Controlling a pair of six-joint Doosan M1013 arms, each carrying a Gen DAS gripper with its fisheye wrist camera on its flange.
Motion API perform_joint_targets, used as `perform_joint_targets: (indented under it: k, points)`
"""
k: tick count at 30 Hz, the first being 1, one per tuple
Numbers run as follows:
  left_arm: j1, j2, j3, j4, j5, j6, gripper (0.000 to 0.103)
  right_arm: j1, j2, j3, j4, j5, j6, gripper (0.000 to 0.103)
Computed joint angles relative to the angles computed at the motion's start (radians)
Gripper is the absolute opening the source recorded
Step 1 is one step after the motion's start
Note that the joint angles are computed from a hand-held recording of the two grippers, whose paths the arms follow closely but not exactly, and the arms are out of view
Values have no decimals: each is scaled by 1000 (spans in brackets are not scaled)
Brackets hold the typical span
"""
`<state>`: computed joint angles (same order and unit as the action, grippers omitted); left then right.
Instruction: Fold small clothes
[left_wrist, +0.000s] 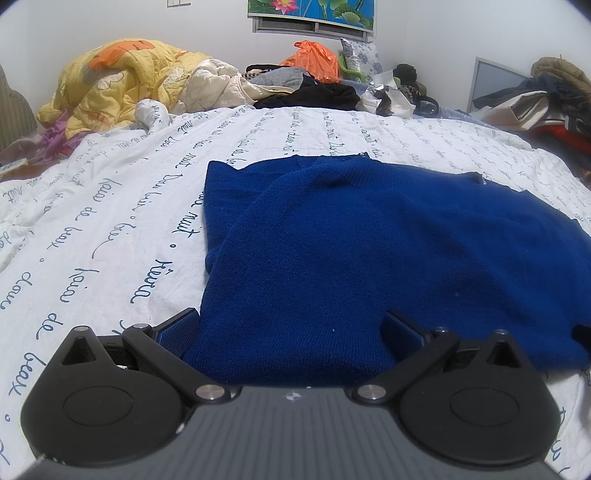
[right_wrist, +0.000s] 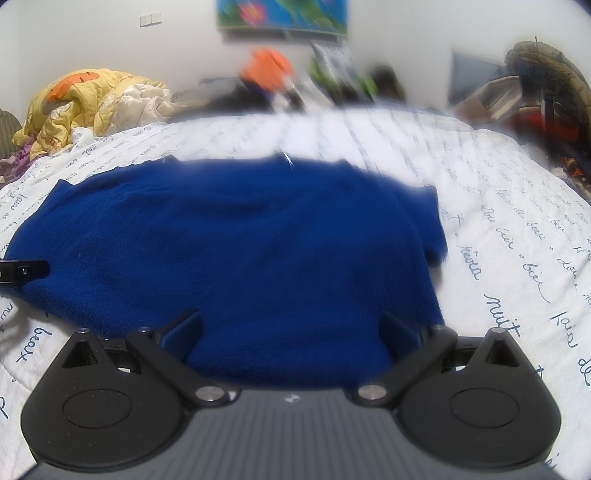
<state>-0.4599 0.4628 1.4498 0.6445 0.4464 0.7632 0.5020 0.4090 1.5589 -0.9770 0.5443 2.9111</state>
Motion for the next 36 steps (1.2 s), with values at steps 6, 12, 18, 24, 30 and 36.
perform_joint_targets:
  k: [6,12,18,24,30,36]
  points:
    - [7,-7,4,-51,-14,49,103,0,0,-1,2,1,-3,103]
    - [42,-22,-11,-85,-28,91,103,12,-15,1,-40,-24,40,103]
    - [136,31,-148,-622,64,490,103,67,12,-69,-122,-58,-101,103]
    - [224,127,-297,-1085,241,728,103,128,71,-147,-136,-90,-305,103]
    - [258,198,-387,-1304,352,886,103,198,162,-228,-342,46,-409,103]
    - [263,263,-468,-1464,434,1024,103,212,223,-315,-279,93,-484,103]
